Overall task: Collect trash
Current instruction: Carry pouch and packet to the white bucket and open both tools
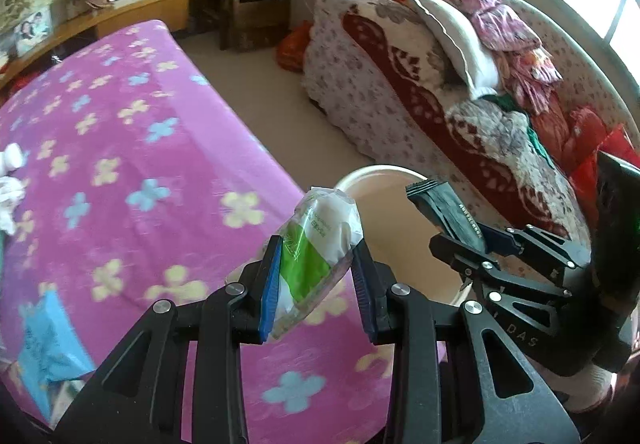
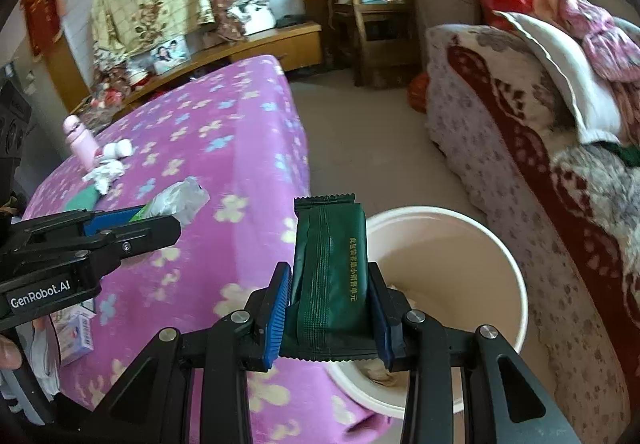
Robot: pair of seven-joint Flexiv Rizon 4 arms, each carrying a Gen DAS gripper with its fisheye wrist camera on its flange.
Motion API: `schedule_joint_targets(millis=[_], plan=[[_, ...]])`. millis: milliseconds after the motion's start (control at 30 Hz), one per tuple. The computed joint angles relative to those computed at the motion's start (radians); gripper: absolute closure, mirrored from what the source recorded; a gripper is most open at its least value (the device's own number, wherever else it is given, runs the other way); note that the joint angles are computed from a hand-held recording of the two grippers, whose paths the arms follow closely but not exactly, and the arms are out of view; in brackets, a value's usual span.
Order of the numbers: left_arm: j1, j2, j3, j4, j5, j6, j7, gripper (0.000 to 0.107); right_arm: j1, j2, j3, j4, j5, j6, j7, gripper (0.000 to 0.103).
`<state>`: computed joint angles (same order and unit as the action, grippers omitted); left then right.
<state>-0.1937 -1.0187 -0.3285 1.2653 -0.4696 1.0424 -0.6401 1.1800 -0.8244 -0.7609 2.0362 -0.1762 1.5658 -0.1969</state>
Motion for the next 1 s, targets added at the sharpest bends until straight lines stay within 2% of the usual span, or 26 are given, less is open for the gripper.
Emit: schedule_joint_targets(millis=[367, 633, 733, 800, 833, 933, 1000], plan=[[-0.065, -0.051, 0.007, -0.067, 0.022, -0.058, -0.029, 0.076, -0.026, 0.006, 0.034, 0.084, 0.064, 0.034, 0.002, 0.068], [-0.078, -0.08, 0.0, -0.107, 0.012, -0.096, -0.041, 0.075, -0.048, -0.006, 0.061, 0.095, 0.105, 0.048, -0.004, 0.068], [-0.071, -0.088, -0.015, -0.115, -0.005, -0.115, -0.037, 0.069, -0.054, -0.01, 0.067, 0.098, 0.118, 0.049, 0.0, 0.068], [-0.07, -0.093, -0.018, -0.126, -0.013, -0.135, -0.036, 0.063, -0.059, -0.012, 0.071, 0.099, 0.125, 0.043, 0.007, 0.061], [-0.068, -0.095, -0.02, -0.13, -0.019, -0.146, -0.035, 0.059, -0.057, -0.014, 0.068, 0.101, 0.129, 0.041, 0.014, 0.053], [-0.066, -0.099, -0.018, -0.141, -0.033, -0.171, -0.04, 0.05, -0.049, -0.019, 0.061, 0.112, 0.142, 0.049, 0.034, 0.051], [-0.067, -0.1, -0.013, -0.146, -0.036, -0.18, -0.046, 0.049, -0.052, -0.018, 0.064, 0.114, 0.145, 0.05, 0.037, 0.046]])
